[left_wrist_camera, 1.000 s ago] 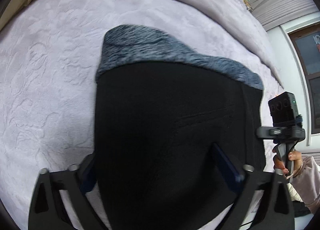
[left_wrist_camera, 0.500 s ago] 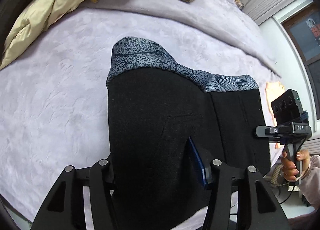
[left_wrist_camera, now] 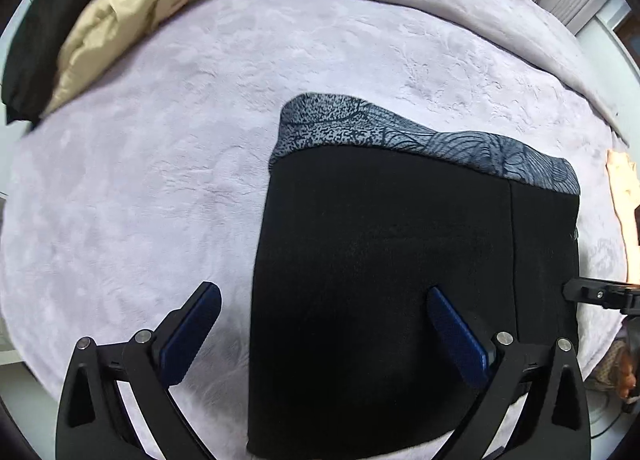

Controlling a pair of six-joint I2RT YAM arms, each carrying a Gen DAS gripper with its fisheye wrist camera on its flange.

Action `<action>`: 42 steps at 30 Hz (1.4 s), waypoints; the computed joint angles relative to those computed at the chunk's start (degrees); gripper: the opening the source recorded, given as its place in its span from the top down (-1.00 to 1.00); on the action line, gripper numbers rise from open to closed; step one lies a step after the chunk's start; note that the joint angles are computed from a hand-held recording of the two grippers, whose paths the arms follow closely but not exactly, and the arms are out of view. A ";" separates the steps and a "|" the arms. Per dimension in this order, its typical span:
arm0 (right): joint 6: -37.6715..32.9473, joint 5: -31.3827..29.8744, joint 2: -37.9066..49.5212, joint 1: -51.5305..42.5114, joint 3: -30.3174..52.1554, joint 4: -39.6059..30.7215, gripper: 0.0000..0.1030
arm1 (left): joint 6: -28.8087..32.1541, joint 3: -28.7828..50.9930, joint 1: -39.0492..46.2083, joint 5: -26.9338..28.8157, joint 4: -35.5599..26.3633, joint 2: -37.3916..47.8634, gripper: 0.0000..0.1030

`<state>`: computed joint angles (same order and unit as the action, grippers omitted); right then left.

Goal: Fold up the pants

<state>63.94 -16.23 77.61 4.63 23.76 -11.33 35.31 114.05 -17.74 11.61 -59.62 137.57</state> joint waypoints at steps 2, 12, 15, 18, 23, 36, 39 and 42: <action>1.79 2.53 -2.86 1.67 1.96 -6.35 -0.63 | -0.69 -0.39 -0.10 -0.85 -0.40 -1.83 -1.00; 16.86 18.01 -5.74 17.67 15.01 -29.24 -0.73 | 2.34 -12.99 -0.77 -5.54 1.17 -16.48 -1.00; 20.82 23.11 -6.08 22.87 17.95 -34.56 -0.82 | 2.45 -9.81 -0.27 -3.78 -2.18 -16.40 -1.00; 20.27 25.89 -3.78 24.35 21.69 -35.64 -1.00 | 3.22 -10.07 -0.71 -3.97 -0.63 -17.58 -1.00; 17.23 25.77 3.79 24.03 30.19 -37.23 -1.00 | 3.34 -6.72 -0.79 -3.27 -3.89 -15.80 -1.00; 25.22 23.20 15.27 26.17 41.15 -44.36 -1.00 | 6.89 -3.34 0.62 -2.70 -6.84 -11.26 -1.00; 24.95 22.50 16.32 26.21 42.71 -46.15 -1.00 | 7.00 -1.37 1.18 -1.59 -8.74 -10.59 -1.00; 24.47 22.59 16.95 26.29 44.36 -48.14 -1.00 | 6.62 -1.38 1.13 -1.30 -8.74 -11.08 -1.00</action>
